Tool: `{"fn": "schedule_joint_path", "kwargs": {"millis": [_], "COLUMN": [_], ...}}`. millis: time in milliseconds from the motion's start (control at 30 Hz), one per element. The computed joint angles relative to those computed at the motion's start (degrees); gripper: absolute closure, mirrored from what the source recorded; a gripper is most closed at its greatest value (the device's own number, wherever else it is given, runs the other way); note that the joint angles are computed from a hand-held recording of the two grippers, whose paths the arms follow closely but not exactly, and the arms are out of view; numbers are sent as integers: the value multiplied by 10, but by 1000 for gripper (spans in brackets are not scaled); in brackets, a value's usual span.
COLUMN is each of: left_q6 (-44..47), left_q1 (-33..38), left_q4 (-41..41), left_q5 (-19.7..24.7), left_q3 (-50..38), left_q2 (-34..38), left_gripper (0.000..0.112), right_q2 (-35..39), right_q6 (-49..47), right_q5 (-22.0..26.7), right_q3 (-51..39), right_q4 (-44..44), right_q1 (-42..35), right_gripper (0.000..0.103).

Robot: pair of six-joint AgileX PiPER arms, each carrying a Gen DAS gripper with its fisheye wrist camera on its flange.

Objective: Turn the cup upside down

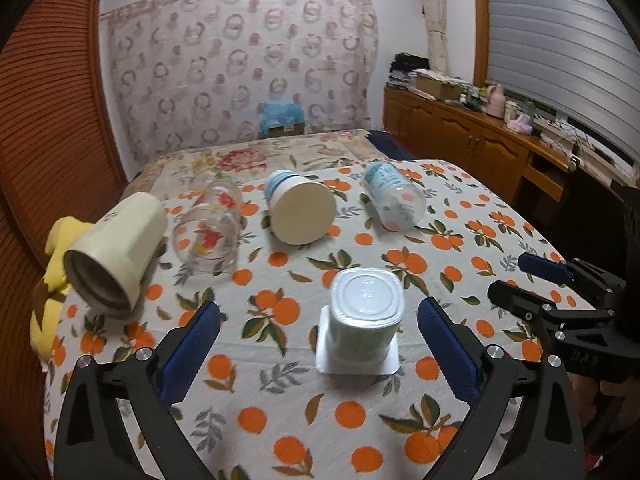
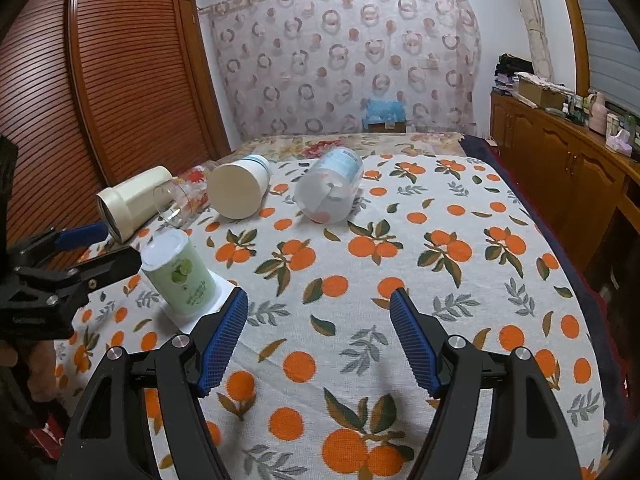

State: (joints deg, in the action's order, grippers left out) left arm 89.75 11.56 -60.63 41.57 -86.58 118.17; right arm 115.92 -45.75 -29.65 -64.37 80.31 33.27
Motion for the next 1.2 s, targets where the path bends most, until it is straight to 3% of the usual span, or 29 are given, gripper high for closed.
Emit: {"fn": "schedule_joint_path", "kwargs": {"millis": [67, 200, 600, 1200], "left_q6": [-1, 1, 84, 109], "left_q1": [7, 26, 84, 98], "left_q4": [-3, -18, -113, -151], "left_q5": [-5, 1, 16, 26], "left_q3": [8, 18, 70, 82], "left_q2": [-9, -24, -76, -86], "left_gripper": [17, 17, 17, 17], "right_q2": [-2, -11, -48, -49], "right_q6": [-17, -54, -56, -69], "right_q5": [-9, -39, -132, -150], "right_q3": [-9, -26, -32, -41], "right_q4": [16, 49, 59, 67], "right_q1": [7, 31, 88, 100], "right_gripper": [11, 3, 3, 3]}}
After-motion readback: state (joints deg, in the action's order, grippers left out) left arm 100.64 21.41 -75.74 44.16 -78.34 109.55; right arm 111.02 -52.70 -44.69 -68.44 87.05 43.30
